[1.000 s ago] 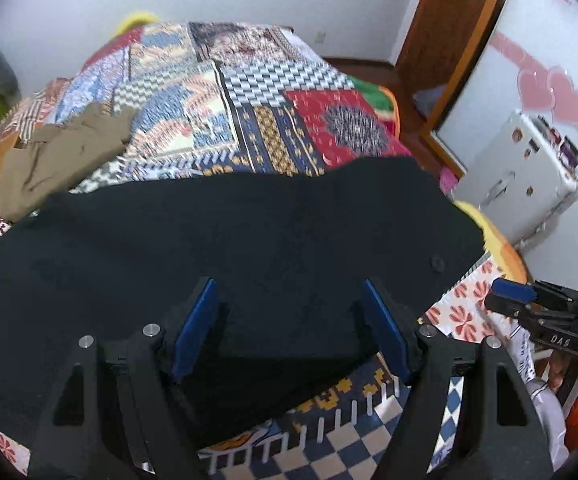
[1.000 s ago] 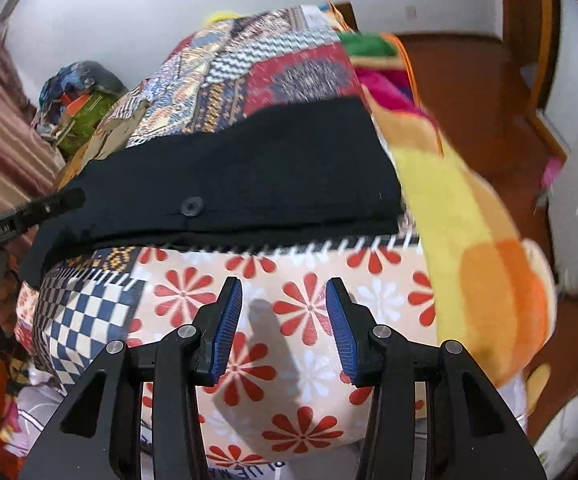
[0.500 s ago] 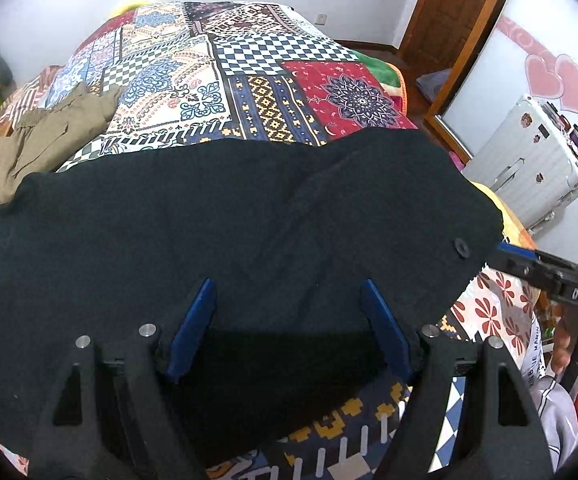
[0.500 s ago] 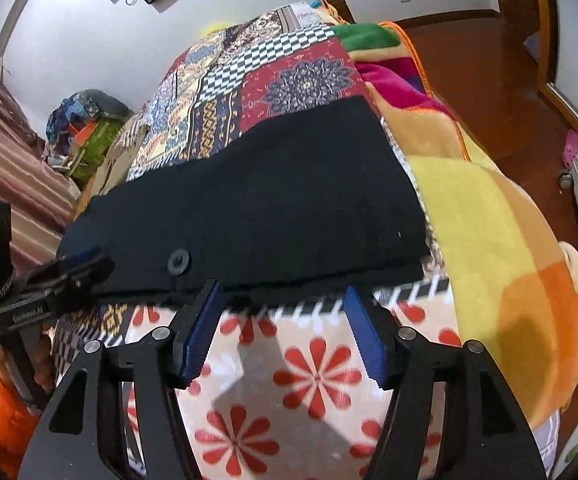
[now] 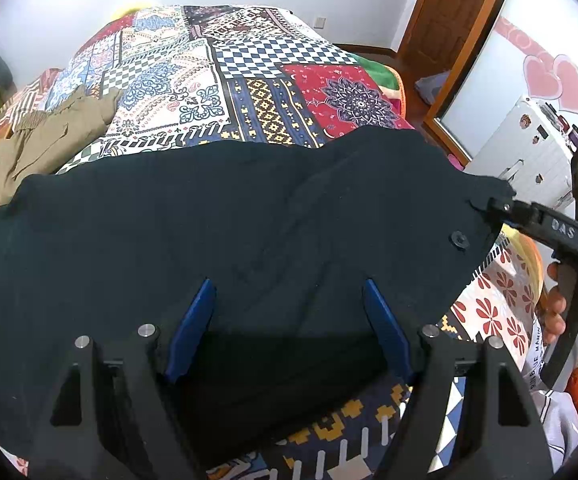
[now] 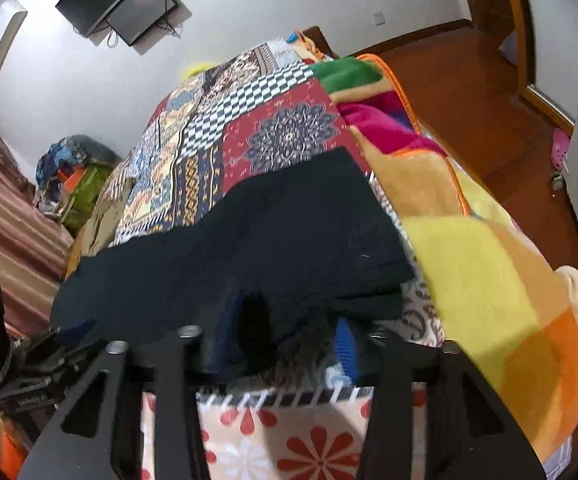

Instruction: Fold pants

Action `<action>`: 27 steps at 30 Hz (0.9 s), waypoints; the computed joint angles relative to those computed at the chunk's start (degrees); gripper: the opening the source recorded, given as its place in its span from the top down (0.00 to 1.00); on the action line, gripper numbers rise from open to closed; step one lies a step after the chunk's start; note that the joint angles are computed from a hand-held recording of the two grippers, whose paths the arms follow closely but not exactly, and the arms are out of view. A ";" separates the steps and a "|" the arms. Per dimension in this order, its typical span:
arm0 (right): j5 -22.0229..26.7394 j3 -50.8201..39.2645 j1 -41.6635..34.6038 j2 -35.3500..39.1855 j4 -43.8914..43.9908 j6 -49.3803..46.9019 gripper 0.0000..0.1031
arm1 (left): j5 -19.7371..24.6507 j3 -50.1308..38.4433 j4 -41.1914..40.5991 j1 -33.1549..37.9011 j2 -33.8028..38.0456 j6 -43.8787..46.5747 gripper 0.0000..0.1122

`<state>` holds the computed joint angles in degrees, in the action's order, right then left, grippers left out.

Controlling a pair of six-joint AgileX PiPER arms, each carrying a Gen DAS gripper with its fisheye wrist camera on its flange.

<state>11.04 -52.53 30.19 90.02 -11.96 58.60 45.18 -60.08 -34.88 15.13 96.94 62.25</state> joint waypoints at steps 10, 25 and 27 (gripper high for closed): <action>4.43 -3.81 2.93 -2.16 -21.24 17.46 0.91 | 2.96 -1.18 -1.07 1.76 -0.36 0.80 0.33; 10.76 -25.32 10.05 4.12 -19.89 6.79 0.92 | 10.13 -8.68 -9.07 16.98 -1.81 8.69 0.33; 11.42 -30.10 11.34 6.65 -17.43 3.18 0.93 | 10.95 -9.98 -9.82 19.22 -0.80 8.98 0.33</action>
